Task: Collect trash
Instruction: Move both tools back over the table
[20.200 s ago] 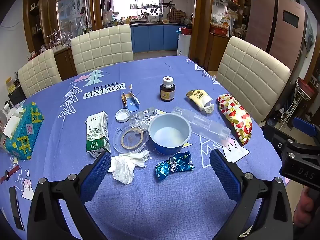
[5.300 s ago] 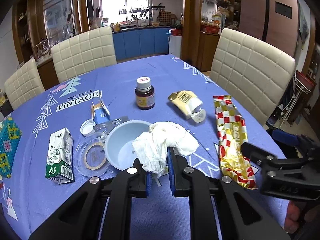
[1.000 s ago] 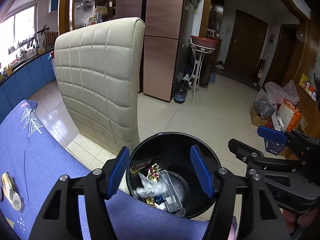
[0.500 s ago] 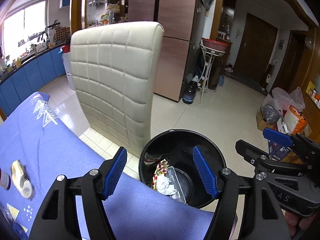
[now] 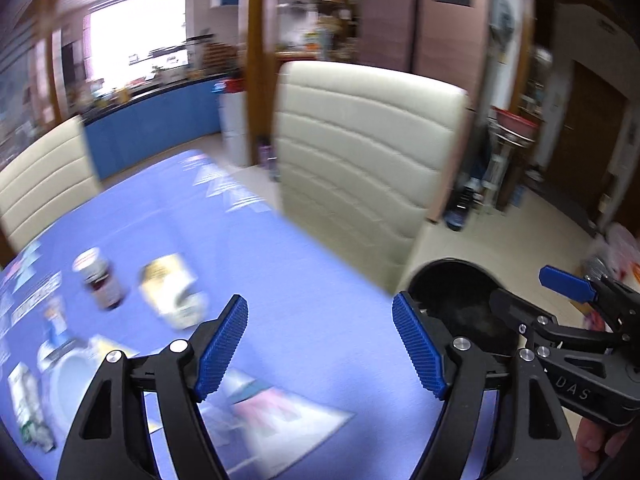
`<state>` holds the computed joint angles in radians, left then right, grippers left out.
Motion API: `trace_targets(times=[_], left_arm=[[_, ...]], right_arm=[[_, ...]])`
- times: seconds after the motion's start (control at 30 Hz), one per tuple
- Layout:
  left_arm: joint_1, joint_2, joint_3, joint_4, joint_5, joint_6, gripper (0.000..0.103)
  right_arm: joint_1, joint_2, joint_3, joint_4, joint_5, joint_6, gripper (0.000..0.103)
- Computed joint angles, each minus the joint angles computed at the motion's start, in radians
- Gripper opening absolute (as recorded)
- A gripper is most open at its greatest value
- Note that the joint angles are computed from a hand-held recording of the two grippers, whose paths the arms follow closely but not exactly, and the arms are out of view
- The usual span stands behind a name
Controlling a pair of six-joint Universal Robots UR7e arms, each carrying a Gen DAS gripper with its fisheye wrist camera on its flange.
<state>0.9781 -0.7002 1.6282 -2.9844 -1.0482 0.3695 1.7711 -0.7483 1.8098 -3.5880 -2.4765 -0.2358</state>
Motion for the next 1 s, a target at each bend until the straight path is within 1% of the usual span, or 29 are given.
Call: trace_targets(times=[0.23, 0.27, 0.3, 0.33, 0.37, 0.4, 0.47, 0.5, 0.6, 0.73, 0.83, 1.0], left_arm=[[0.053, -0.099, 0.060, -0.041, 0.152, -0.076, 0.073], [0.061, -0.112, 0.066, -0.047, 0.175, -0.084, 0.073], [0.066, -0.120, 0.067, -0.048, 0.190, -0.089, 0.073], [0.074, -0.134, 0.074, -0.054, 0.213, -0.099, 0.074], [0.081, -0.147, 0.081, -0.058, 0.236, -0.111, 0.078], [0.085, -0.153, 0.087, -0.065, 0.253, -0.119, 0.082], [0.099, -0.176, 0.103, -0.096, 0.299, -0.134, 0.084], [0.106, -0.186, 0.108, -0.103, 0.310, -0.137, 0.085], [0.125, -0.219, 0.129, -0.115, 0.361, -0.158, 0.086], [0.150, -0.244, 0.138, -0.097, 0.394, -0.190, 0.088], [0.167, -0.255, 0.146, -0.081, 0.410, -0.214, 0.088], [0.192, -0.260, 0.149, -0.053, 0.406, -0.240, 0.088]], right_arm=[[0.052, 0.111, -0.139, 0.137, 0.130, -0.071, 0.074], [0.058, 0.125, -0.158, 0.157, 0.151, -0.077, 0.076], [0.064, 0.138, -0.174, 0.175, 0.177, -0.082, 0.082], [0.068, 0.147, -0.187, 0.191, 0.198, -0.083, 0.085], [0.073, 0.157, -0.202, 0.208, 0.229, -0.085, 0.088], [0.079, 0.170, -0.217, 0.223, 0.251, -0.093, 0.089], [0.091, 0.197, -0.252, 0.251, 0.271, -0.111, 0.093], [0.096, 0.213, -0.270, 0.262, 0.285, -0.118, 0.094], [0.107, 0.248, -0.312, 0.301, 0.310, -0.118, 0.097], [0.110, 0.281, -0.356, 0.369, 0.335, -0.104, 0.100], [0.115, 0.322, -0.399, 0.400, 0.321, -0.127, 0.100], [0.113, 0.359, -0.454, 0.482, 0.336, -0.124, 0.100]])
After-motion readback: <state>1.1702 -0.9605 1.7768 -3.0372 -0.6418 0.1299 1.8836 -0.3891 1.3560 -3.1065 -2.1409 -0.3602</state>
